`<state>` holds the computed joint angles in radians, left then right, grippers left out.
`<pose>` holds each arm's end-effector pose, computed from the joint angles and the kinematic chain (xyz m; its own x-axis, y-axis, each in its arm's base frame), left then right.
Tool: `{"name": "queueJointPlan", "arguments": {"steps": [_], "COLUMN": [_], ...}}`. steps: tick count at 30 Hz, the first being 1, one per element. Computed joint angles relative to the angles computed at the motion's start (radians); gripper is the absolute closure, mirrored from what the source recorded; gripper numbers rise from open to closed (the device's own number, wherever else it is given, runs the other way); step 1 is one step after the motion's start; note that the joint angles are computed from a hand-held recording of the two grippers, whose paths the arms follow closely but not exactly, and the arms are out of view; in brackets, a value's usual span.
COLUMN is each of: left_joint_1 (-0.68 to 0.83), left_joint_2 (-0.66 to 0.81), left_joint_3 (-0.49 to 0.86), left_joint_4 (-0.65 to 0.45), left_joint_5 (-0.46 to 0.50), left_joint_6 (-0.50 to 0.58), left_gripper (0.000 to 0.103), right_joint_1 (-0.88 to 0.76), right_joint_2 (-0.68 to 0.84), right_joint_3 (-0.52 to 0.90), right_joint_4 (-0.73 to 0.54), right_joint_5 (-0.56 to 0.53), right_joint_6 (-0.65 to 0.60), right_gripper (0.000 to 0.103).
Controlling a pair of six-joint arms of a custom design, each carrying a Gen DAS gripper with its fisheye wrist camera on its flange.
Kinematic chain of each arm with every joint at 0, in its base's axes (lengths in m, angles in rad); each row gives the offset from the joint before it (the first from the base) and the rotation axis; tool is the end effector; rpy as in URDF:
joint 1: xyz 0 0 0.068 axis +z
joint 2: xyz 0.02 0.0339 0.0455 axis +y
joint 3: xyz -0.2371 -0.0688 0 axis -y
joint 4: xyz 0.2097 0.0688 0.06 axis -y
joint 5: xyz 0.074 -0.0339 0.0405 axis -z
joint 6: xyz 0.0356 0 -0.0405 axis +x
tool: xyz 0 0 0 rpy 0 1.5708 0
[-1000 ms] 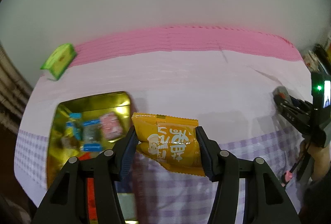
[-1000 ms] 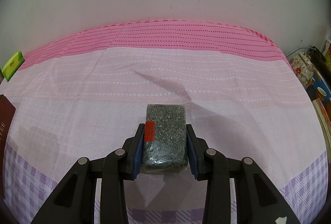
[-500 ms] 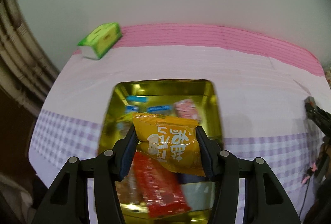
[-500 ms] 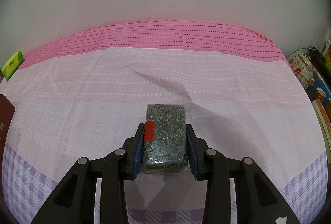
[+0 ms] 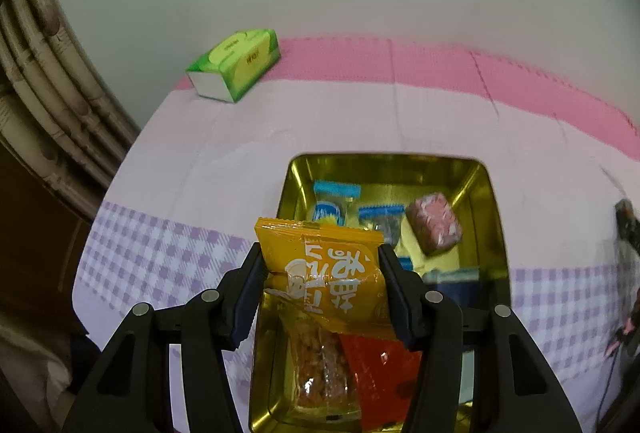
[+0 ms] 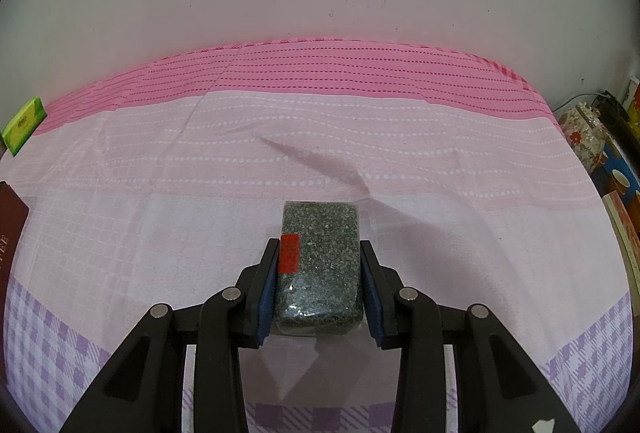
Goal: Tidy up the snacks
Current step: 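Carry the yellow bag in the left tool into the tin and open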
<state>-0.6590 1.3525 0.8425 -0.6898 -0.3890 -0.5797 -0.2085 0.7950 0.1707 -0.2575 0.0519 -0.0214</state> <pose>0.1820 -0.1239 0.1953 -0.8673 0.0306 -0.4969 -0.0205 0.9951 0.0971 0.1257 -0.0285 0.1243 -0.7601 0.1390 -0.6348 0.2228 0.9734 -0.0536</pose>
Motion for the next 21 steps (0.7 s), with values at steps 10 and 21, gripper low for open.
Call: {"name": "queueJointPlan", "arguments": {"steps": [10,21], "left_joint_1": [0.010,0.003], "left_joint_2": [0.060,0.110], "left_joint_3": [-0.089,-0.135], "left_joint_4": [0.085,0.168], "left_joint_5": [0.012,0.003], "left_joint_6": [0.017,0.045], "left_gripper": [0.047,0.047], "right_joint_1": [-0.004,0.002], "right_joint_2": [0.002,-0.009], "right_joint_3": [0.002,0.000], "right_joint_4": [0.000,-0.009], "right_joint_5": [-0.003,0.015], "right_joint_6": [-0.004,-0.006], "right_gripper": [0.068,0.066]}}
